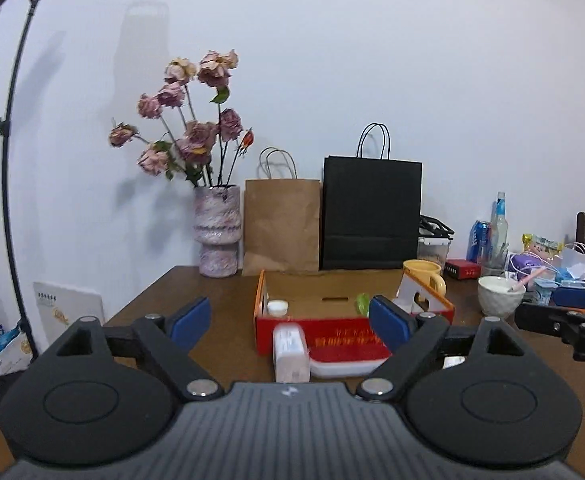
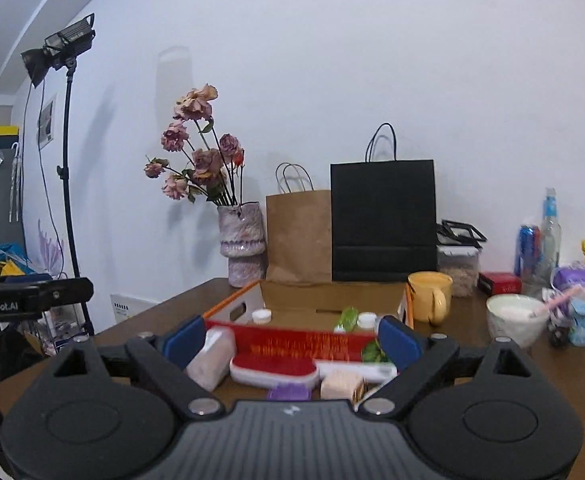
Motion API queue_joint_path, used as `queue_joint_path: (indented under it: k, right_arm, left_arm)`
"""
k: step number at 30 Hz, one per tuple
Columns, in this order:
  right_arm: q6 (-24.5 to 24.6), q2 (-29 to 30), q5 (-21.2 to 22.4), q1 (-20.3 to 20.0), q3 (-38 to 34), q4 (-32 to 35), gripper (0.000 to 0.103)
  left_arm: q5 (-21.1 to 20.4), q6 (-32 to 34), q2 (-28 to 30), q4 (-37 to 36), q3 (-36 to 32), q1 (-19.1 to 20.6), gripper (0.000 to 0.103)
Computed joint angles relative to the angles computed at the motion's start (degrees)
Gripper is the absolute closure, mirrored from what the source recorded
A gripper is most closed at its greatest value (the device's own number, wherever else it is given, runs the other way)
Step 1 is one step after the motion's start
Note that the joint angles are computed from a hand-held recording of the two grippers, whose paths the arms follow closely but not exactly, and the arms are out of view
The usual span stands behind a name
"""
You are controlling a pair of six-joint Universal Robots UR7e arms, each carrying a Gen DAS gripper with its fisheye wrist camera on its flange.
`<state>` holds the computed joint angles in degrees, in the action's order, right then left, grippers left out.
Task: Organize rigid objects
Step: 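Withdraw both tools from the box toward the items on the table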
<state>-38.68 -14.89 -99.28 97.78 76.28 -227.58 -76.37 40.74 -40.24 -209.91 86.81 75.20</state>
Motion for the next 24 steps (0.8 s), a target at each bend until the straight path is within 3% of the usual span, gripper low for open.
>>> queue_joint_path:
  k: [4,11,16,24]
  right_arm:
    - [0.0,0.6,0.0,-0.3,5.3,-7.6,0.009]
    - [-0.8,3.0,-1.3,0.2,12.0,-20.0,0.001]
    - [-0.9,3.1,-1.8,0.2,16.1,-22.6,0.000]
    - [-0.2,3.7,-1.6,-1.1,16.1,-22.6,0.000]
  left_arm:
    - [-2.8,-1.7,-2.9,-1.3,6.9,1.1,0.015]
    - [-5.8,0.6,-6.1,-11.4,18.2,2.1,0.010]
    - [-6.1,1.3,-8.2,-10.7,22.5,3.0,0.009]
    - [-4.9,1.5,-6.2,-12.1,21.6,2.8,0.008]
